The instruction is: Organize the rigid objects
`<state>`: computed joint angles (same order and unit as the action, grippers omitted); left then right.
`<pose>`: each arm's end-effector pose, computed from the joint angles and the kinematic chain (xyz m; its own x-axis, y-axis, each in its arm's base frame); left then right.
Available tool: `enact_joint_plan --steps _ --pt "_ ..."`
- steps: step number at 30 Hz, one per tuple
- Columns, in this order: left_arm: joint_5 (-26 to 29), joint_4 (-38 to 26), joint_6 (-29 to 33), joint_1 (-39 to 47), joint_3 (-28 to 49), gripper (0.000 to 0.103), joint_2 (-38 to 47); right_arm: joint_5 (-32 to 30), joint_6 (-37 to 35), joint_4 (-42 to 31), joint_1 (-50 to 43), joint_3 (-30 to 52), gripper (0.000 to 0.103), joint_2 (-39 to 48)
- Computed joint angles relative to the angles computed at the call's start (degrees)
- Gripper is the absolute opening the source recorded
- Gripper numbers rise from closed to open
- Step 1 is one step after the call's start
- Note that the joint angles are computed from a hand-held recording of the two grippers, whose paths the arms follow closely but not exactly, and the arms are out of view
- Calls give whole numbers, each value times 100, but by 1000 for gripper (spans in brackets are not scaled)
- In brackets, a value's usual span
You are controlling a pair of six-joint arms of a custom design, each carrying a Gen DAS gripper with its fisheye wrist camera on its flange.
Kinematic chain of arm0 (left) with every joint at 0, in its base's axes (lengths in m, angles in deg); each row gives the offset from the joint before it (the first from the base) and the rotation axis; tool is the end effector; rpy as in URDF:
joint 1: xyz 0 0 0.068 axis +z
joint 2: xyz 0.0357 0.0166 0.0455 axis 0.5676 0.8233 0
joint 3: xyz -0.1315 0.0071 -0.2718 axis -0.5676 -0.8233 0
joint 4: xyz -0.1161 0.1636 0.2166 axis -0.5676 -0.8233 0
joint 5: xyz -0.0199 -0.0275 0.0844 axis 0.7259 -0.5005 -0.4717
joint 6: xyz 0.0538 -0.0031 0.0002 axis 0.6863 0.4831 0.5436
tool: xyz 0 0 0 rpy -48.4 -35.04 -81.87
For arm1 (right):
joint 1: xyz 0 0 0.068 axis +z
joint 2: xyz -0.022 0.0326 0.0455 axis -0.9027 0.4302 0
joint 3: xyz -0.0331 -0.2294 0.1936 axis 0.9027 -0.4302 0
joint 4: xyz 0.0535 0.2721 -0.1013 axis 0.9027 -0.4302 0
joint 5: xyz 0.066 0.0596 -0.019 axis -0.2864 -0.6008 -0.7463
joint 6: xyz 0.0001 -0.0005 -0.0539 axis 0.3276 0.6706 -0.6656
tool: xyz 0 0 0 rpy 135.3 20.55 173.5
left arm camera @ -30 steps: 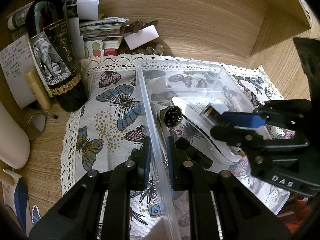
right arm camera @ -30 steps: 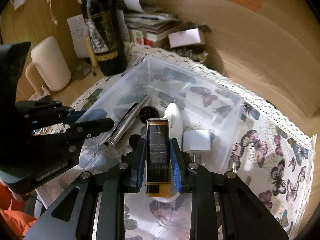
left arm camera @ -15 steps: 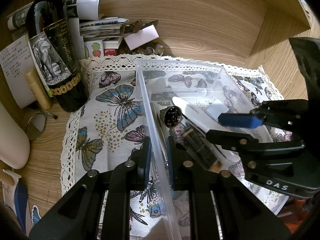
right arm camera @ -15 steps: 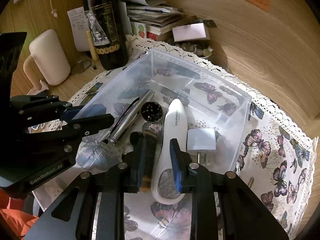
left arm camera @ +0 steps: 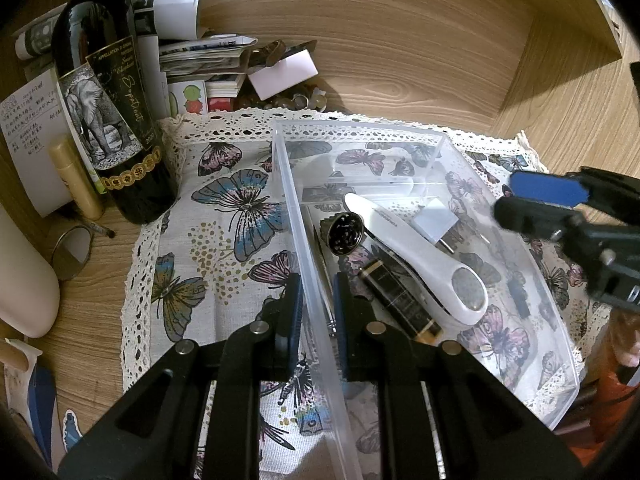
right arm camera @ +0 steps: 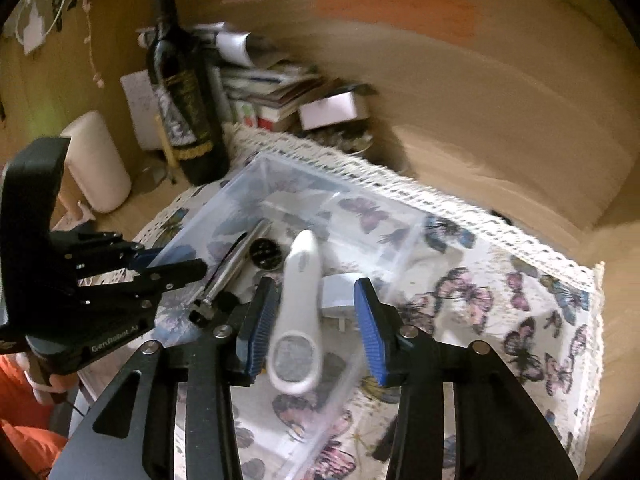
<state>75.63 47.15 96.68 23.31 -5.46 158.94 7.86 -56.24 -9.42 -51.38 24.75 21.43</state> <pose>0.3183 -0.0780 0.1618 -0.6284 0.4342 -0.6454 0.6472 0.7521 -0.1242 0.2272 0.0476 0.2081 -0.7316 -0.0633 -0.6788 -0.0538 0.9979 -0.0350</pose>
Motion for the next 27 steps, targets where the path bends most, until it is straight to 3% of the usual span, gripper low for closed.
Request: enact_joint_plan --steps 15,27 --pt "-10 -3 -18 -13 -3 14 -14 -20 -41 -882 -1285 -735 37 -1502" --pt "-14 -7 18 -7 1 14 -10 -411 346 -414 -1326 -1460 37 -908"
